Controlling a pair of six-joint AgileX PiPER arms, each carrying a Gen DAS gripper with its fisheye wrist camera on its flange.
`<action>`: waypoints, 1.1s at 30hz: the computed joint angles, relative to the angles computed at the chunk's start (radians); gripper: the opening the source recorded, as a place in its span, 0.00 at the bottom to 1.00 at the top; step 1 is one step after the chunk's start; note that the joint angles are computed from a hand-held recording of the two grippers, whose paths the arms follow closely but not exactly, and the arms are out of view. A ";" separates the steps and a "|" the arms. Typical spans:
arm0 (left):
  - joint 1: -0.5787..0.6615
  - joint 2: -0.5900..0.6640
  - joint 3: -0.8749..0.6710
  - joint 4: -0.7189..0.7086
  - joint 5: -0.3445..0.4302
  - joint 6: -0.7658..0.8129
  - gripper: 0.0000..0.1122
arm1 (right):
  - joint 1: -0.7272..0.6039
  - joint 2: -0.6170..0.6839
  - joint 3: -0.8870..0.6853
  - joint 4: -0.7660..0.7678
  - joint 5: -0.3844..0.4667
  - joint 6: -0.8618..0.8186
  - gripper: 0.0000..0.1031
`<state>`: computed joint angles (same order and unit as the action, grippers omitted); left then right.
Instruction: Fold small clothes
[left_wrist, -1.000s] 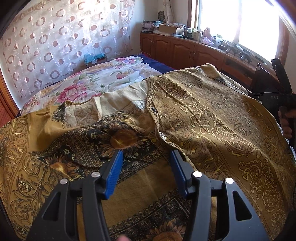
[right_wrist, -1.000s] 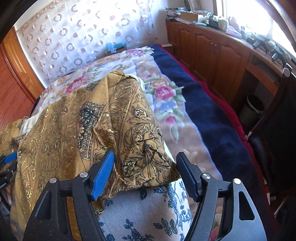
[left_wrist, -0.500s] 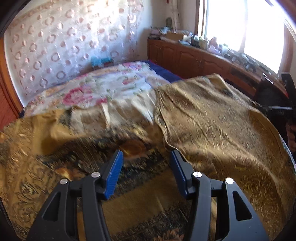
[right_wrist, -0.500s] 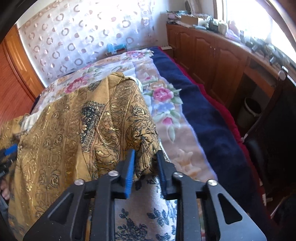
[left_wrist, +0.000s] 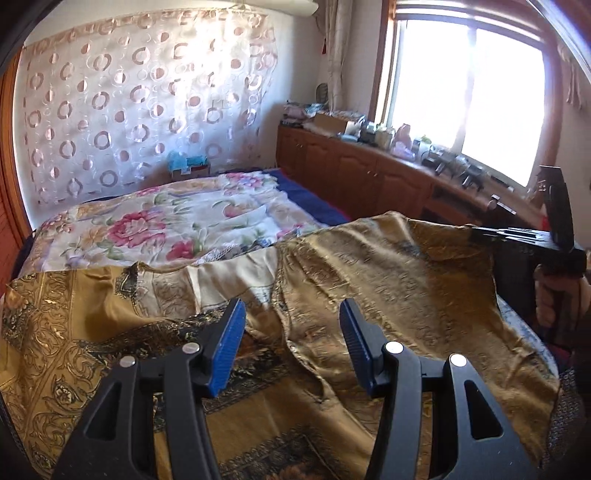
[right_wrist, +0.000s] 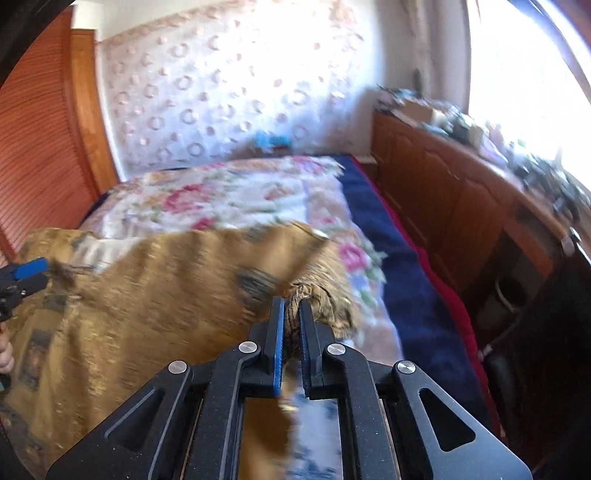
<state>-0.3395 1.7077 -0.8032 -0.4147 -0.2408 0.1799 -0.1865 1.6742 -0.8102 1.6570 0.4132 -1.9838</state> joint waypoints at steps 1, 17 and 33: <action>-0.012 -0.015 0.013 -0.052 -0.011 0.053 0.47 | 0.018 -0.016 0.010 0.001 0.007 -0.010 0.05; -0.012 -0.094 0.127 -0.083 -0.068 0.033 0.47 | 0.251 0.013 0.087 -0.031 -0.071 0.011 0.46; -0.034 -0.094 0.130 -0.214 -0.078 0.156 0.47 | 0.191 0.222 -0.188 -0.317 -0.094 0.441 0.46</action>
<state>-0.3736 1.6141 -0.6729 -0.6289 -0.3185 0.3359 0.0041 1.8961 -0.9977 1.3397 0.3196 -1.5426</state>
